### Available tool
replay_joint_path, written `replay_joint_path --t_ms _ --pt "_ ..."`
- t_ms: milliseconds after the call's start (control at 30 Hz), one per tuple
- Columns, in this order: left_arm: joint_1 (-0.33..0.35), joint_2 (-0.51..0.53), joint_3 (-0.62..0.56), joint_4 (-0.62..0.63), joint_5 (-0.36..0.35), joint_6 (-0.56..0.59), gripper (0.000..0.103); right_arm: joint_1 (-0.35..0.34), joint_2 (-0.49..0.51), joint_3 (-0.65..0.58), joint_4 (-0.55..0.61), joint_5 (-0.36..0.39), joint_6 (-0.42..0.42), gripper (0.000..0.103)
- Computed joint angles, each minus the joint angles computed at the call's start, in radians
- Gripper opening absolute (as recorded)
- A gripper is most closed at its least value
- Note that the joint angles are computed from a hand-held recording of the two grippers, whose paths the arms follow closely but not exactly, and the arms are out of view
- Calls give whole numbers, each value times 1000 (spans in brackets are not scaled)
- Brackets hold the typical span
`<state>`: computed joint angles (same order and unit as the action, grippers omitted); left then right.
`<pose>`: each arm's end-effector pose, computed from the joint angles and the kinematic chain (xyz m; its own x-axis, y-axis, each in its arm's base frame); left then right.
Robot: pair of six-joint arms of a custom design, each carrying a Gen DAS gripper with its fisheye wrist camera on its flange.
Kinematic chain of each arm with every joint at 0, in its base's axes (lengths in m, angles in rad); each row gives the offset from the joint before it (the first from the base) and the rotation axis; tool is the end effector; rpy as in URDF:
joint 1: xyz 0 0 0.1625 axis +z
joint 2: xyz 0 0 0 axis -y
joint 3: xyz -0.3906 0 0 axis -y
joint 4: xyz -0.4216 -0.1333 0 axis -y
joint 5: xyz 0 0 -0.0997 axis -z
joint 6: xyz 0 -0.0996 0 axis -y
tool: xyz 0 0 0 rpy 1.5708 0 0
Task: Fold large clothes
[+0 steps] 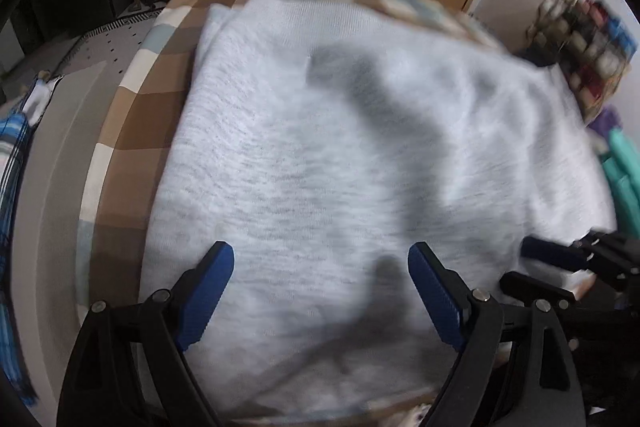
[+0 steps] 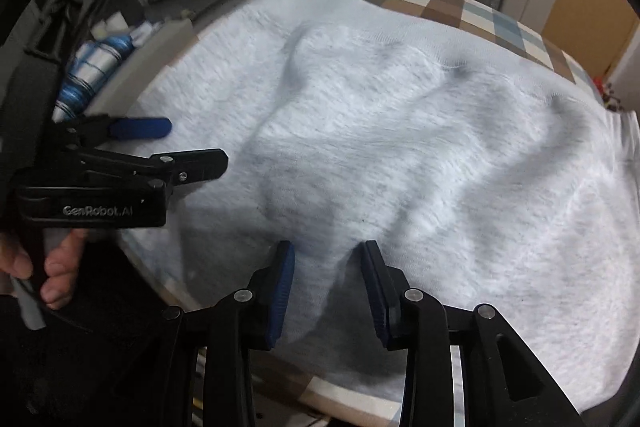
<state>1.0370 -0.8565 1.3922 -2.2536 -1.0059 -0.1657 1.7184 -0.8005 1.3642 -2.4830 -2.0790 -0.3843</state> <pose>-0.2105 -0.7229 0.1738 -0.8396 0.2168 -0.4981 0.3699 0.8997 -0.2319 0.1945 -0.7311 0.1698 -0.7719 -0.3153 0.5520 -0.4613 0.8753 -0.1451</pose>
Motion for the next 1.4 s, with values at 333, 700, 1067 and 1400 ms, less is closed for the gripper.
replay_joint_path --t_ms 333,700,1067,1400 --pt "-20 71 -50 102 47 -5 88 -52 -118 94 -5 -183 73 33" --pt "-41 92 -20 29 204 22 91 -22 -69 -28 21 -210 24 27" --pt "-40 100 -33 40 217 23 91 -84 306 -570 84 -385 -83 28" --pt "-39 106 -51 75 220 16 91 -17 362 -689 28 -401 -203 37"
